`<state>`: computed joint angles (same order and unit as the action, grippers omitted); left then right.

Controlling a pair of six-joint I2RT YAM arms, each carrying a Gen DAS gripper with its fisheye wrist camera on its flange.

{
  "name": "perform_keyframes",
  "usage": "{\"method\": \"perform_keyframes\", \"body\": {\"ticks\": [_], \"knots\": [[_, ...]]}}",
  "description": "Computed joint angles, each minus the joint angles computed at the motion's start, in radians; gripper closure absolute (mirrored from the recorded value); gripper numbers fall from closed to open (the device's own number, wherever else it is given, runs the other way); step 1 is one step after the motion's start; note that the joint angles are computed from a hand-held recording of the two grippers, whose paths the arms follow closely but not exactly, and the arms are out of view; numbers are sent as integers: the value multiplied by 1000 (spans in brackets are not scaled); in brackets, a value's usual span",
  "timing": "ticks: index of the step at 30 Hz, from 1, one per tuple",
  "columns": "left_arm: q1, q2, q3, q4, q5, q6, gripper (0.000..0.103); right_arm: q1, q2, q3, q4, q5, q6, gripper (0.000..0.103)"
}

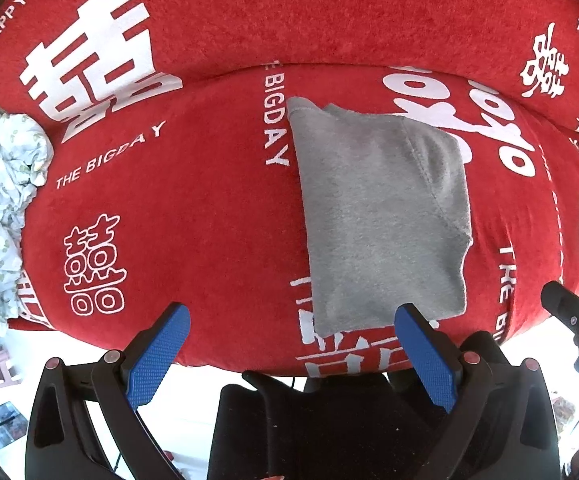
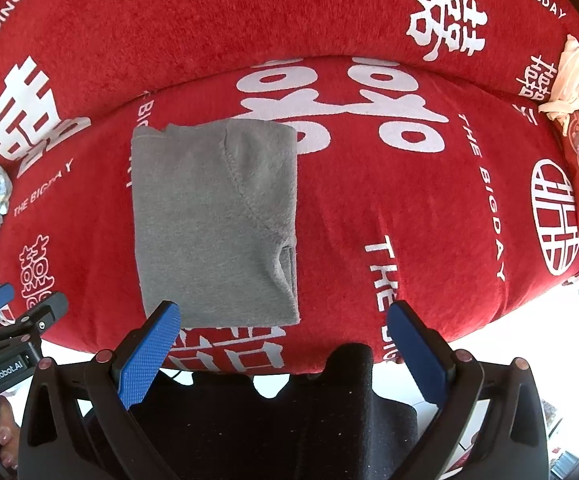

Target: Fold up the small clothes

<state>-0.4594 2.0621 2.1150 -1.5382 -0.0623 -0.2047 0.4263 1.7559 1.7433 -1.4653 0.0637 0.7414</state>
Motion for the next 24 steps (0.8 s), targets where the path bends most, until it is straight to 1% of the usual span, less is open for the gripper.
{"method": "perform_keyframes", "body": {"ticks": [8, 11, 24], "knots": [[-5, -35, -49, 29, -34, -16, 0, 6, 11, 20, -4, 19, -10, 0], [-1, -39, -60, 34, -33, -20, 0, 7, 17, 24, -6, 19, -15, 0], [-2, -39, -61, 36, -40, -32, 0, 15, 27, 36, -10, 15, -29, 0]]}}
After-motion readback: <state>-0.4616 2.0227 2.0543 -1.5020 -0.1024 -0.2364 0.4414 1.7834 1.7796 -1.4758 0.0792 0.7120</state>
